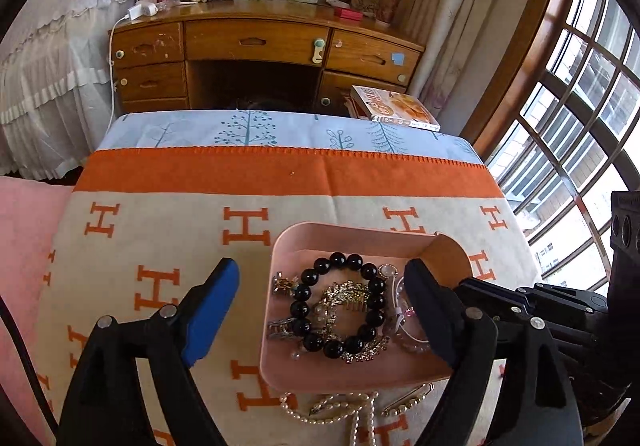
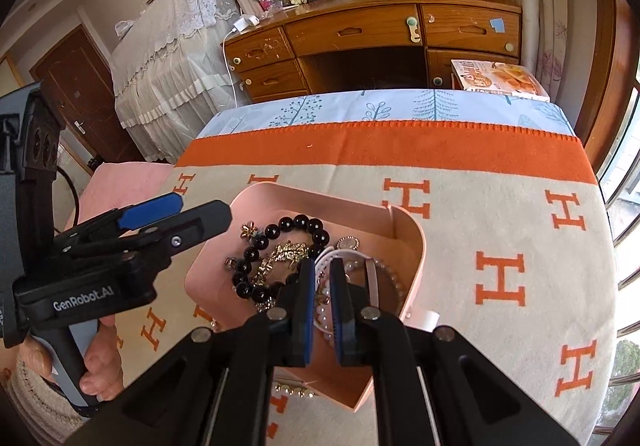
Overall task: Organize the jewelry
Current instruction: 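Lower the black bead bracelet into the pink box and open the left tool, then move the right tool to the red string bracelet and grasp it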
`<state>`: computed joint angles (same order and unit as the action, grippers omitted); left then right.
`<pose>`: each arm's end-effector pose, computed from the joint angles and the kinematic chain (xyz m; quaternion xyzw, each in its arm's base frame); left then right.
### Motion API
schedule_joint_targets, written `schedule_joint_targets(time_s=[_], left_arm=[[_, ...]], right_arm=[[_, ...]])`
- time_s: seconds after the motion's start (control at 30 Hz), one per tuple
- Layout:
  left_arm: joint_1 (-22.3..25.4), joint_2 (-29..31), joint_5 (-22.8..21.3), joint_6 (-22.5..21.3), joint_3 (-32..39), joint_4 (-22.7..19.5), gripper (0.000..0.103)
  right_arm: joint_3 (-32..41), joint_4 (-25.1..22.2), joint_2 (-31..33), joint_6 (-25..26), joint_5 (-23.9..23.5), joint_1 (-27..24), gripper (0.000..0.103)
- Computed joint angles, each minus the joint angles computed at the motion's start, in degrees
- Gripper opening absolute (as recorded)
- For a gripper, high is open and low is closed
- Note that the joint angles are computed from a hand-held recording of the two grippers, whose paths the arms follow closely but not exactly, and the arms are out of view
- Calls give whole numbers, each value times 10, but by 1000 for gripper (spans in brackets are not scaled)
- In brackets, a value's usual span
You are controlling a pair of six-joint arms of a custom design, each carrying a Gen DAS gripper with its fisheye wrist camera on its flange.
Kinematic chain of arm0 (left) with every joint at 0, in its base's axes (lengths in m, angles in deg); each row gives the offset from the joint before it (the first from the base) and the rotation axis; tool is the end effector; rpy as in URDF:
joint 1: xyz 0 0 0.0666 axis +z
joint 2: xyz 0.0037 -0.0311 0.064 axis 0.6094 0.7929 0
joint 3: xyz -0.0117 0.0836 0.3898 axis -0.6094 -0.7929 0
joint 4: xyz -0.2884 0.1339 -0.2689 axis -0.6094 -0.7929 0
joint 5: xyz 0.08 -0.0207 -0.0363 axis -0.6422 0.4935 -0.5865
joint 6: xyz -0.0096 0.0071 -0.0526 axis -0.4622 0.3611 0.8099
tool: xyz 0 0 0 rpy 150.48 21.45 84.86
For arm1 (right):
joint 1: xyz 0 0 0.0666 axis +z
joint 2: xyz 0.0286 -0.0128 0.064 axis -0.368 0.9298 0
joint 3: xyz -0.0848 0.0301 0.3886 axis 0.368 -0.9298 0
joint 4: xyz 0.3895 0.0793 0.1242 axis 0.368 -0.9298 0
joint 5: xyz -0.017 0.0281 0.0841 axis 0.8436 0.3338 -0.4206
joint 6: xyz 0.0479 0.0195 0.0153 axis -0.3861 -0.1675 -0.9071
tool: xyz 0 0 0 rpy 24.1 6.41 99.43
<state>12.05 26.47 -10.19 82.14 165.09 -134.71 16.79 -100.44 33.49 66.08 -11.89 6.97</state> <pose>0.5638 -0.2627 0.4191 -0.0691 0.9346 -0.0870 0.3378 0.5736 0.3207 0.4128 -0.1853 0.9220 0.2058 0.2705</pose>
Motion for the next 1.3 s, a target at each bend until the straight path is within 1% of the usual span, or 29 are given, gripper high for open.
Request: schedule_joint_targets(time_s=[0.1, 0.17, 0.3, 0.37, 0.43, 0.53, 0.7, 0.8, 0.97, 1.1, 1.13, 1.27, 1.3], left_arm=[[0, -16, -14, 12, -15, -2, 84], [0, -29, -21, 22, -26, -6, 84], [-9, -51, -61, 23, -37, -27, 84], [-14, -64, -72, 23, -45, -30, 84], [-19, -77, -67, 24, -52, -34, 85], [-26, -98, -56, 41, -67, -36, 87], [-49, -126, -73, 60, -87, -40, 87], [-60, -145, -78, 69, -102, -36, 87], [-81, -175, -101, 94, -126, -26, 87], [-93, -195, -101, 104, -145, -24, 87], [-97, -198, -102, 104, -149, -25, 87], [-114, -205, -108, 103, -169, -29, 87], [-118, -208, -109, 104, -175, -28, 87]], right_arm=[[-5, -5, -8, -7, 9, 1, 8], [-16, 0, -20, -12, 7, 1, 8], [-46, 15, -55, -5, 18, 5, 8], [-64, 23, -76, -2, 25, 7, 8], [-82, 30, -96, -1, 31, 9, 8], [-110, 40, -127, -2, 32, 9, 8], [-159, 54, -179, -1, 34, 8, 8], [-187, 57, -210, 3, 38, 7, 8], [-229, 61, -262, 12, 52, 1, 8], [-258, 66, -297, 11, 58, -10, 8], [-268, 69, -306, 10, 60, -13, 9], [-293, 70, -323, 8, 71, -25, 21], [-301, 71, -327, 6, 73, -27, 22]])
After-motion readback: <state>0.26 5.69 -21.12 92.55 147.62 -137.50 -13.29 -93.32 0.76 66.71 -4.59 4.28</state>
